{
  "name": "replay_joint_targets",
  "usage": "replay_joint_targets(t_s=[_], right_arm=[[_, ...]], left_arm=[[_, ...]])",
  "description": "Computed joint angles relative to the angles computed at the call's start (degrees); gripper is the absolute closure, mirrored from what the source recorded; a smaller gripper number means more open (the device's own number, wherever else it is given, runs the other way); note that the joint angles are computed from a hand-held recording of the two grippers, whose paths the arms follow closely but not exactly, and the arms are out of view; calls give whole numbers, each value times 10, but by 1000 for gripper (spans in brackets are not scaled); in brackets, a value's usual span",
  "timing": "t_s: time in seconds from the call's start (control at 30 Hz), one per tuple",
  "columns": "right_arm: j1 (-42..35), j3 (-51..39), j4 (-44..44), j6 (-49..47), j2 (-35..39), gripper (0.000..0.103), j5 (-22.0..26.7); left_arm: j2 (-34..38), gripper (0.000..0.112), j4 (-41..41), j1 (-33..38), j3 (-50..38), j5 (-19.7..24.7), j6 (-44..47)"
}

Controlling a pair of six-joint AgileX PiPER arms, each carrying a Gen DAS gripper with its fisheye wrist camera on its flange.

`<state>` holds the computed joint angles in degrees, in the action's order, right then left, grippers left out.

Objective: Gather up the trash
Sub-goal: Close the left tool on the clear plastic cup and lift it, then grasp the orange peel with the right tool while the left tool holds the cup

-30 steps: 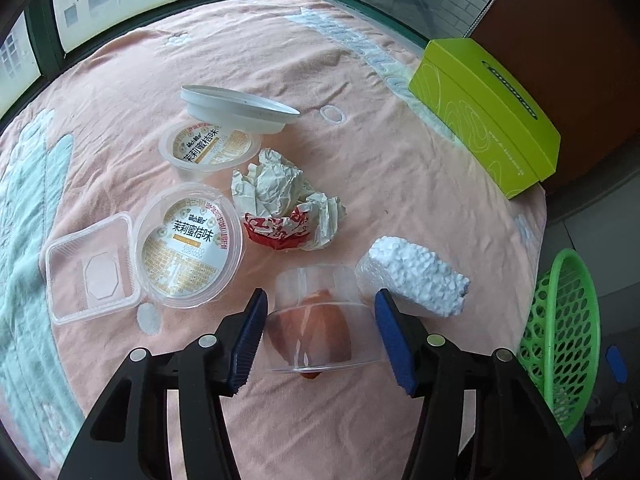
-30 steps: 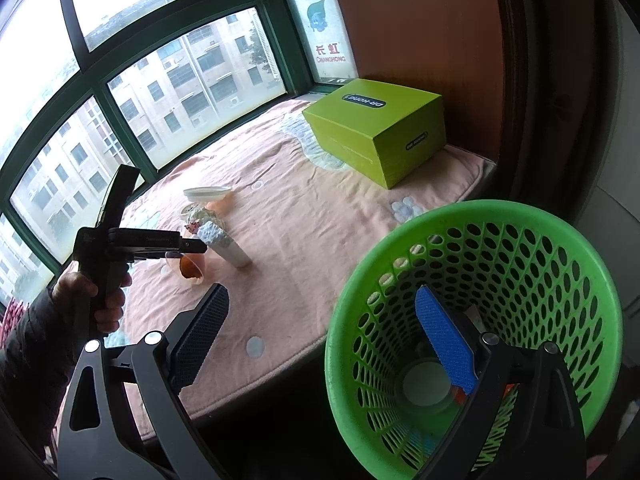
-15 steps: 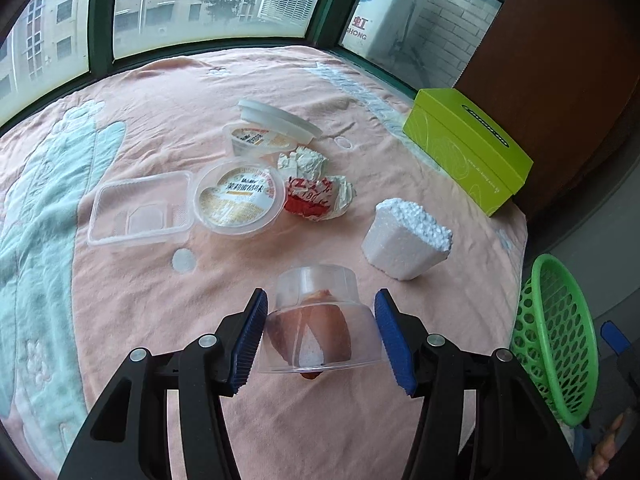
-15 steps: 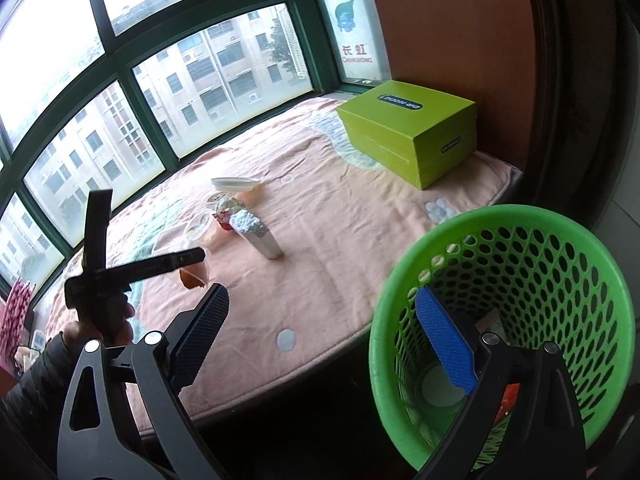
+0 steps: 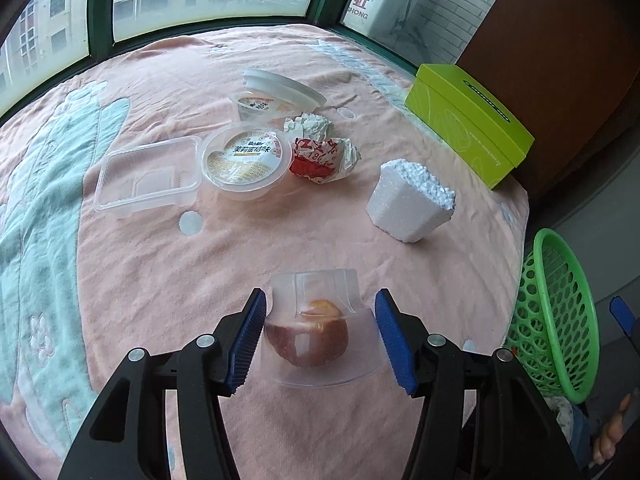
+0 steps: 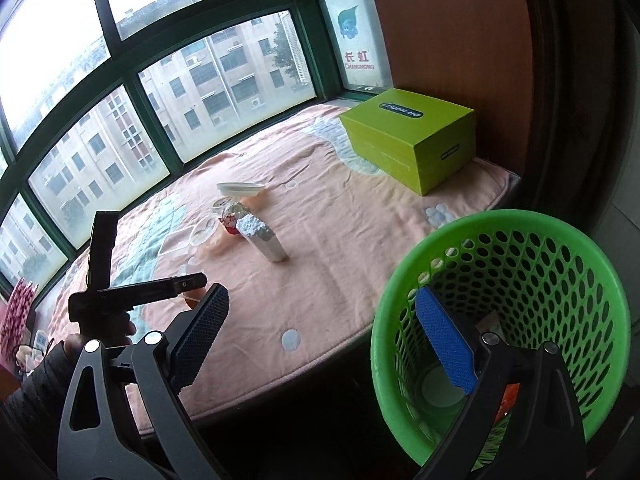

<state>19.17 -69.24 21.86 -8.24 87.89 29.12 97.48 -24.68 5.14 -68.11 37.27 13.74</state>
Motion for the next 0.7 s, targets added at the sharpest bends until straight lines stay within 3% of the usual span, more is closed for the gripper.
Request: replay_joint_targets(t_s=[0.37,0.7], right_arm=[[11,-6,12,-13,14,10,9],[93,-38,23,-50,77,10,16]], left_arm=[[-60,59,-44,17,69,-18,38],[-124,59,-89,66,87,-11,35]])
